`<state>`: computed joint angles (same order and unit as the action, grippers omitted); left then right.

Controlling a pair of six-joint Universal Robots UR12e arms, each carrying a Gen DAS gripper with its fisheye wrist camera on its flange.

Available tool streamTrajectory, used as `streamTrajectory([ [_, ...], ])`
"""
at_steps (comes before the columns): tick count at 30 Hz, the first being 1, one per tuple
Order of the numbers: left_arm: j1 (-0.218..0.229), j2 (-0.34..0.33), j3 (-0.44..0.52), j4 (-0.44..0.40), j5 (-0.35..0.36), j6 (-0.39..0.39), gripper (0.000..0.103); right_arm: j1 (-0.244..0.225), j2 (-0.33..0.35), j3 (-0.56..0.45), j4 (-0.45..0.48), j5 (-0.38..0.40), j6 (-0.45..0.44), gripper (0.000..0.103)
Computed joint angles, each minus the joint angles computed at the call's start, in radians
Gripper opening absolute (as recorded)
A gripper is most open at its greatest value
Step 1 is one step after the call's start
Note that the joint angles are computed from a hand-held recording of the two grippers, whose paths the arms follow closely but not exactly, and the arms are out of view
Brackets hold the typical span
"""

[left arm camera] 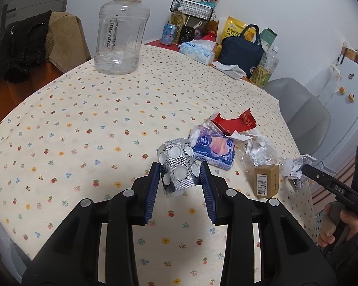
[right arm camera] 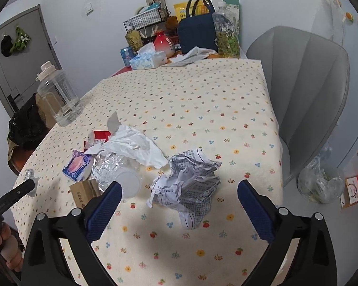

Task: Collect trash
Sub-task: 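Grasp the silver blister pack with the left tool while the right grasps crumpled foil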

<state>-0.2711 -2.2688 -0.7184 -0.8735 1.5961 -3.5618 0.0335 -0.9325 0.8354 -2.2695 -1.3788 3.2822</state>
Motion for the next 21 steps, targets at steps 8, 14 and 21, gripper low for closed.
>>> streamTrajectory([
  [8,0.0,0.013,-0.025,0.019,-0.004,-0.005,0.035,0.001,0.002,-0.008,0.063,0.007,-0.008,0.025],
  [14,-0.006,0.011,-0.02,0.032,-0.01,0.012,0.035,-0.003,-0.051,0.072,-0.008,0.03,-0.023,0.015],
  [21,-0.017,-0.002,0.006,0.034,-0.033,0.037,0.035,-0.014,-0.102,0.145,-0.07,0.059,-0.011,0.012],
])
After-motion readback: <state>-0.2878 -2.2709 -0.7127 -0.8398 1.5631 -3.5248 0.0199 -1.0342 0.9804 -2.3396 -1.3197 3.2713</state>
